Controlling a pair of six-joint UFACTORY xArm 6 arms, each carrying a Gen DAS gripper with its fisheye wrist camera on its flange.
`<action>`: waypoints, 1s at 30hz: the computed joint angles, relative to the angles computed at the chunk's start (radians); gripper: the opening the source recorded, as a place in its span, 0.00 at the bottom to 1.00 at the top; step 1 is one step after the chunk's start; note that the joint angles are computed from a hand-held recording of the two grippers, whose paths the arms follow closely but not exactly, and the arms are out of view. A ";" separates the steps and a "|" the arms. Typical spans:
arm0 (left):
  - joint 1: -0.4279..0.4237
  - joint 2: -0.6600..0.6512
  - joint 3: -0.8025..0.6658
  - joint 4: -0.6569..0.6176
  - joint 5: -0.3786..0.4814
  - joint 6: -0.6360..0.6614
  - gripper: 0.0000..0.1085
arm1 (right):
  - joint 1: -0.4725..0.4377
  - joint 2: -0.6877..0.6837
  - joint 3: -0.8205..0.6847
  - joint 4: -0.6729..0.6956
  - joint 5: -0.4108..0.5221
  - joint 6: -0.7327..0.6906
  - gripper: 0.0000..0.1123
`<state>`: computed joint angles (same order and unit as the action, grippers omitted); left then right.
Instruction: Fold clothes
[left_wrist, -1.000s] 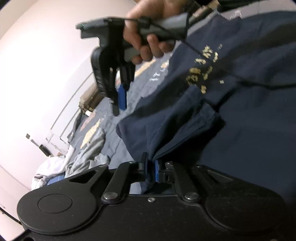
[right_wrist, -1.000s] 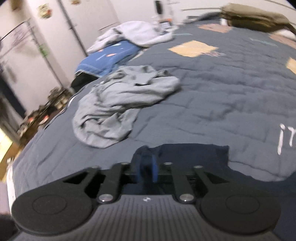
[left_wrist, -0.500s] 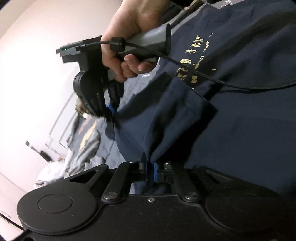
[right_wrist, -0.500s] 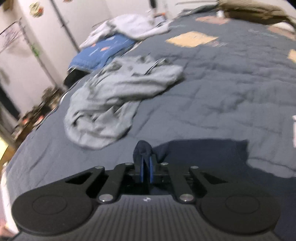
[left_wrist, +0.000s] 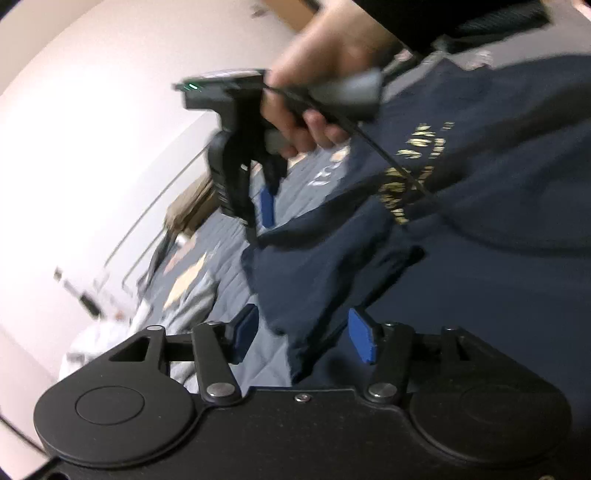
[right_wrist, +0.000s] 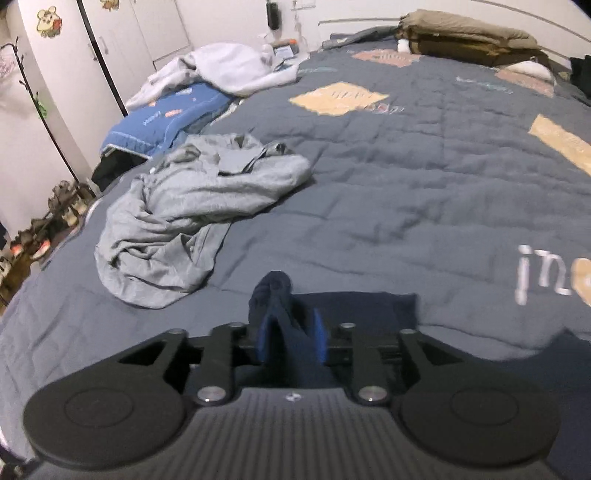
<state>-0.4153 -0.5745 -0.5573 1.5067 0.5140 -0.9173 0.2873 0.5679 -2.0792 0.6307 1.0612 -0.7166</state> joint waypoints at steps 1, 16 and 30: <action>-0.002 0.001 0.001 0.011 -0.011 -0.007 0.50 | -0.016 -0.021 0.016 0.007 0.006 -0.002 0.32; -0.063 0.248 -0.134 0.217 -0.041 -0.166 0.39 | -0.152 -0.176 0.318 0.018 -0.035 0.040 0.33; -0.019 0.194 -0.137 -0.063 -0.143 0.031 0.06 | -0.123 -0.180 0.410 0.200 -0.198 0.037 0.04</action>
